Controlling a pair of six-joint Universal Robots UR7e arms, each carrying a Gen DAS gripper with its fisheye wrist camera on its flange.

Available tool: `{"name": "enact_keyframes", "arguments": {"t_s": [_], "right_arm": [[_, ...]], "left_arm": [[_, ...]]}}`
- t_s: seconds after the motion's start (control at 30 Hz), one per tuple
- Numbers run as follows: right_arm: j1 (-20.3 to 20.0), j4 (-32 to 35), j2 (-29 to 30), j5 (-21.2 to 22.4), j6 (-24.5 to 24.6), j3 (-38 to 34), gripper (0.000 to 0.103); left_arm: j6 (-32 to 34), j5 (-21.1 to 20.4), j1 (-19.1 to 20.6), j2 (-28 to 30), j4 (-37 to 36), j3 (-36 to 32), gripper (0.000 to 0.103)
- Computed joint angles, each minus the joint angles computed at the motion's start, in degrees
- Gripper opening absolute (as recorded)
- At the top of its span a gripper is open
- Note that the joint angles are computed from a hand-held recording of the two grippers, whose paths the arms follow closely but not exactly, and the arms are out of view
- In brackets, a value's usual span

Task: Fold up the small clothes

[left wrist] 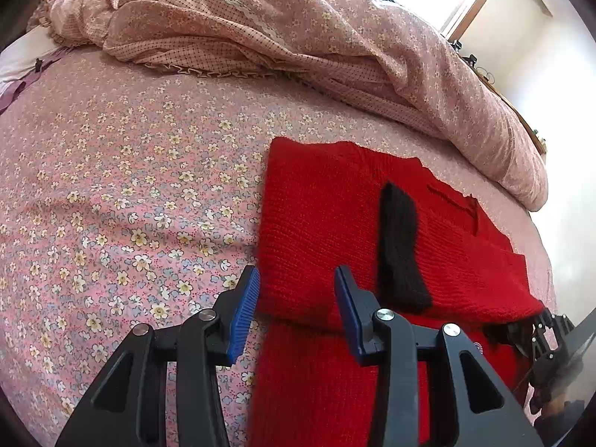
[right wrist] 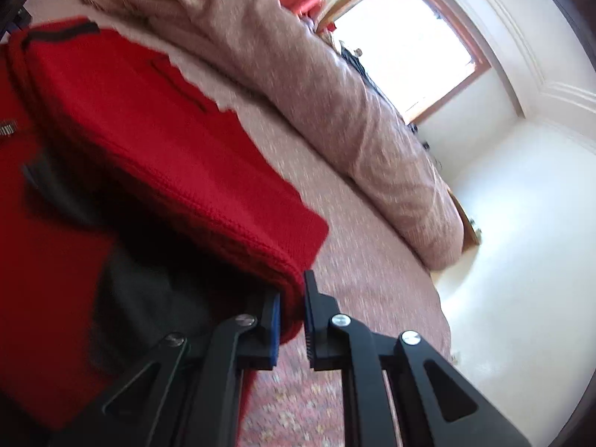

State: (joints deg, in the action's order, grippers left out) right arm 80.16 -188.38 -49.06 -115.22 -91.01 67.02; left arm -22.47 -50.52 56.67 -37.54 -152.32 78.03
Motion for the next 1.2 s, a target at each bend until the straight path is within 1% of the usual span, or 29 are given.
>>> {"name": "enact_keyframes", "arguments": {"t_s": [0.03, 0.1, 0.17, 0.2, 0.27, 0.3, 0.37, 0.4, 0.43, 0.47, 0.53, 0.57, 0.6, 0.63, 0.7, 0.77, 0.93, 1.0, 1.03, 1.07, 1.1, 1.13, 1.17, 1.2], "right_arm": [[-0.15, -0.02, -0.11, -0.59, 0.58, 0.03, 0.01], [-0.4, 3.09, -0.94, -0.76, 2.9, 0.14, 0.01], [-0.45, 2.47, -1.21, -0.16, 2.01, 0.95, 0.012], [-0.37, 2.02, -1.1, -0.22, 1.28, 0.99, 0.014], [-0.18, 1.61, -0.84, -0.67, 0.76, 0.66, 0.03], [-0.15, 1.48, -0.93, -0.54, 0.87, 0.75, 0.032], [-0.23, 2.32, -1.67, 0.23, 2.23, 1.19, 0.042], [-0.37, 1.91, -1.87, 0.92, 2.5, 1.47, 0.044], [-0.64, 0.78, -2.33, 1.6, 2.3, 2.58, 0.043], [-0.81, 0.69, -2.7, 2.43, 2.2, 3.17, 0.037], [-1.18, 2.01, -4.19, 4.45, 2.88, 5.17, 0.01], [-1.24, 0.31, -4.14, 5.12, 1.84, 5.74, 0.01], [-1.39, -2.48, -3.81, 5.99, -0.17, 6.33, 0.009], [-1.55, -3.64, -3.7, 6.47, -1.85, 6.68, 0.009], [-1.82, -5.32, -2.99, 6.04, -3.97, 6.27, 0.009], [-2.0, -3.97, -2.81, 5.13, -2.96, 5.52, 0.009], [-1.96, -3.21, -2.61, 4.03, -1.91, 5.01, 0.009], [-1.71, -2.07, -2.11, 2.61, -1.54, 4.01, 0.01], [-1.7, -2.05, -2.09, 2.5, -1.46, 4.02, 0.013], [-1.69, -2.59, -2.18, 3.17, -1.4, 4.27, 0.022], [-1.61, -3.23, -2.4, 3.39, -1.14, 4.75, 0.027], [-1.44, -3.03, -2.34, 3.16, -0.52, 4.4, 0.034], [-1.25, -1.87, -3.13, 2.82, 1.25, 4.77, 0.039], [-1.32, -1.39, -4.15, 2.85, 2.6, 5.76, 0.041]], "left_arm": [[-0.08, 0.06, 0.01, 0.14, 0.05, -0.18, 0.034], [-0.4, 0.28, 0.01, 0.39, 0.12, -0.45, 0.034], [-0.52, 0.57, 0.01, 0.61, 0.21, -0.68, 0.034], [-0.43, 0.75, -0.02, 0.68, 0.14, -0.71, 0.035], [0.31, 1.27, -0.12, 0.95, -0.26, -0.82, 0.035], [0.63, 1.57, -0.18, 1.13, -0.34, -0.98, 0.035], [0.74, 2.08, -0.33, 1.46, -0.54, -1.19, 0.035], [0.69, 2.22, -0.35, 1.59, -0.51, -1.34, 0.035], [0.52, 2.4, -0.39, 1.74, -0.46, -1.51, 0.035], [0.46, 2.48, -0.39, 1.83, -0.5, -1.61, 0.035], [0.53, 2.5, -0.33, 1.93, -0.67, -1.67, 0.035], [0.49, 2.38, -0.3, 1.95, -0.67, -1.69, 0.035], [0.49, 2.38, -0.26, 1.96, -0.67, -1.69, 0.035], [0.52, 2.41, -0.25, 1.92, -0.71, -1.6, 0.035], [0.79, 2.55, -0.23, 1.94, -0.73, -1.56, 0.035], [0.96, 2.68, -0.26, 1.93, -0.81, -1.44, 0.035], [0.75, 2.41, -0.22, 1.78, -0.78, -1.32, 0.035], [0.78, 2.46, -0.26, 1.72, -0.59, -1.33, 0.035], [1.31, 2.49, -0.35, 1.61, -0.89, -1.09, 0.035], [2.97, 2.65, -0.54, 1.24, -1.69, -0.32, 0.035], [4.19, 2.87, -0.81, 0.84, -1.99, 0.43, 0.035], [4.9, 3.14, -1.06, 0.41, -2.14, 1.12, 0.035], [5.7, 3.7, -1.57, -0.36, -2.77, 2.4, 0.035], [6.46, 3.93, -2.0, -0.92, -3.89, 3.43, 0.035]]}}
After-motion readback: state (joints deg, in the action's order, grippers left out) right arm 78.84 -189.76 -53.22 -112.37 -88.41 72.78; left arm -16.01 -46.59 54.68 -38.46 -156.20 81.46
